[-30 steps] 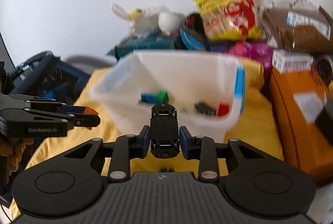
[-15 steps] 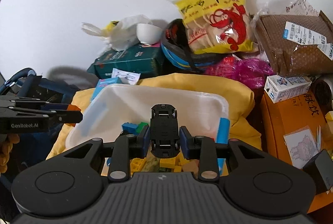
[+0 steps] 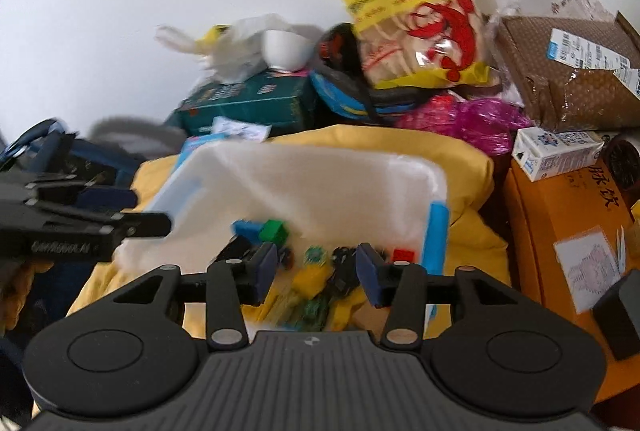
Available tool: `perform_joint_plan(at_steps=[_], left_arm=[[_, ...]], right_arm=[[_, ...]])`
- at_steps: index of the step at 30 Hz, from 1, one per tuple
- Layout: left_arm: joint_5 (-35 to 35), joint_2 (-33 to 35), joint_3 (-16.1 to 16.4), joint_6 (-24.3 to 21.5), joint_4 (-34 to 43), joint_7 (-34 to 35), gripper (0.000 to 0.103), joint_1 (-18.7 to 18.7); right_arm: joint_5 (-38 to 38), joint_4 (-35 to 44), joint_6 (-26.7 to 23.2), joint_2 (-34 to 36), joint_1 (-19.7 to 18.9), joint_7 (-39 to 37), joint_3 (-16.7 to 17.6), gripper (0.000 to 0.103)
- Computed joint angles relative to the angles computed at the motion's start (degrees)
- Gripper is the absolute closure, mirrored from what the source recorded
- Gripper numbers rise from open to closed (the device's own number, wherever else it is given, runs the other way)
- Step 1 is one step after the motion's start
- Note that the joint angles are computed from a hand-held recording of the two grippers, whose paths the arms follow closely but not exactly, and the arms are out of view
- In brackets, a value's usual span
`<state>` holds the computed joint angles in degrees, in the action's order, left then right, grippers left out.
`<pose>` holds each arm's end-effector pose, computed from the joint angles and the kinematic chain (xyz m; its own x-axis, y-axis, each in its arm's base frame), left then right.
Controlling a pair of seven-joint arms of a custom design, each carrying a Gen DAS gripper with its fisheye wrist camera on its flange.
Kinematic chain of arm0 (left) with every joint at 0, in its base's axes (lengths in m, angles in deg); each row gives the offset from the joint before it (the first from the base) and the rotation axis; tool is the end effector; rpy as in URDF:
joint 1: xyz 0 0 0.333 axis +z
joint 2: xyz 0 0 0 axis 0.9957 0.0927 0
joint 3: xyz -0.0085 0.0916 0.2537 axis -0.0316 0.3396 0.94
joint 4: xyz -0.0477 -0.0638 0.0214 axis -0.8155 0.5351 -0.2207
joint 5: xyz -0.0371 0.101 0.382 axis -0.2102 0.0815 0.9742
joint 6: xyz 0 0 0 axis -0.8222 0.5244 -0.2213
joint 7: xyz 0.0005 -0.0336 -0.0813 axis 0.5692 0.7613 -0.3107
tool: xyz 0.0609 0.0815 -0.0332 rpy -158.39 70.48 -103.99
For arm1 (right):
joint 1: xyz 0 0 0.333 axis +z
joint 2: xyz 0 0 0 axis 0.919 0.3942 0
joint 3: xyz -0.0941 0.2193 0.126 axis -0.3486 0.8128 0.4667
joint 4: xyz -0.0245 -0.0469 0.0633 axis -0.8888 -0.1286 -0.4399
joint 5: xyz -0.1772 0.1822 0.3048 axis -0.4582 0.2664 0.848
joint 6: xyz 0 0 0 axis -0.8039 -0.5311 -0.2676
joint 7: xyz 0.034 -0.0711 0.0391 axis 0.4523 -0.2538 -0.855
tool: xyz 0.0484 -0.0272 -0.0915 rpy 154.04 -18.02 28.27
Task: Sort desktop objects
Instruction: 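Grasp another black car with the right gripper while the left grasps the green block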
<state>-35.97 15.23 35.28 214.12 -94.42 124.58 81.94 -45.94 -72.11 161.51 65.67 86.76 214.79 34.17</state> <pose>0.5844 -0.0746 0.5343 -0.4752 -0.8732 0.1087 -0.6536 0.2676 -0.7080 0.5605 0.2704 0.4929 0.0837 -0.9773 -0.1945 -0.7049 0.0799 -0.7048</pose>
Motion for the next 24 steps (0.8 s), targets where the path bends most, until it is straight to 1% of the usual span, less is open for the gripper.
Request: perform_joint_plan(at_steps=[1,3,5,6,8,9,11,13,15,17,18,19,20,21,23,24], left_arm=[[-1.8,-2.2,0.0,1.3,-3.7,1.7,0.040,-0.2],[-2.7,-5.5,0.2,3.7,-10.0,3.1,0.039,-1.0],[-2.5,-7.9,0.4,6.8,-15.9,3.0,0.039,-2.0],[-1.7,-8.1,0.6,6.8,-17.3,2.3,0.039,-2.3],[0.9,-7.9,0.8,4.9,-19.0,0.4,0.039,-2.6],[1.5,-7.8,0.9,4.7,-19.6,0.2,0.039,-2.8],[1.0,-7.7,1.1,5.9,-20.7,1.2,0.039,-3.7],[0.7,-7.3,1.3,5.4,-20.5,1.1,0.039,-4.3],[0.4,-6.8,1.3,4.9,-20.0,1.0,0.039,-4.6],[0.3,-6.2,0.9,5.0,-19.6,0.9,0.039,-4.9],[0.4,-5.7,0.7,4.7,-19.0,0.6,0.039,-5.0],[-0.1,-5.2,0.5,4.6,-18.6,0.7,0.039,-5.3],[-0.7,-4.9,0.4,4.3,-18.3,1.3,0.039,-5.6],[-0.9,-4.5,0.1,4.4,-18.1,1.8,0.039,-5.8],[0.0,-3.4,-0.7,5.5,-17.6,2.4,0.039,-6.1],[0.8,-2.7,-1.1,6.0,-17.4,2.2,0.039,-6.1]], right_arm=[[-0.4,-2.8,1.6,-1.8,0.3,0.0,0.3,0.054],[-1.8,-7.6,4.2,-4.2,0.8,-0.4,1.3,0.055],[-4.9,-10.7,3.5,-5.2,1.3,1.4,2.6,0.055],[-5.3,-11.7,2.9,-4.9,1.5,1.7,3.1,0.055],[-5.1,-12.3,0.5,-3.0,2.2,2.7,3.8,0.055],[-4.2,-12.4,0.2,-2.1,2.5,2.8,3.7,0.055],[-3.1,-11.5,-0.3,0.3,3.1,3.4,3.3,0.055],[-3.7,-9.8,-1.0,2.7,3.9,4.9,2.5,0.055],[-3.8,-8.3,-0.3,4.8,4.4,6.1,1.5,0.055],[-2.2,-7.1,0.4,6.4,4.6,4.4,1.2,0.056],[-2.1,-6.6,0.2,7.0,4.9,3.5,1.0,0.058],[-3.7,-6.8,0.6,6.8,5.6,4.3,0.2,0.071],[-2.4,-7.2,0.9,6.4,5.4,3.3,0.4,0.080],[-1.6,-8.2,1.8,5.5,5.2,2.9,0.4,0.080],[-4.8,-11.8,3.4,2.4,5.6,5.3,-0.7,0.083],[-5.6,-13.3,3.4,1.0,5.4,5.9,-0.7,0.083]])
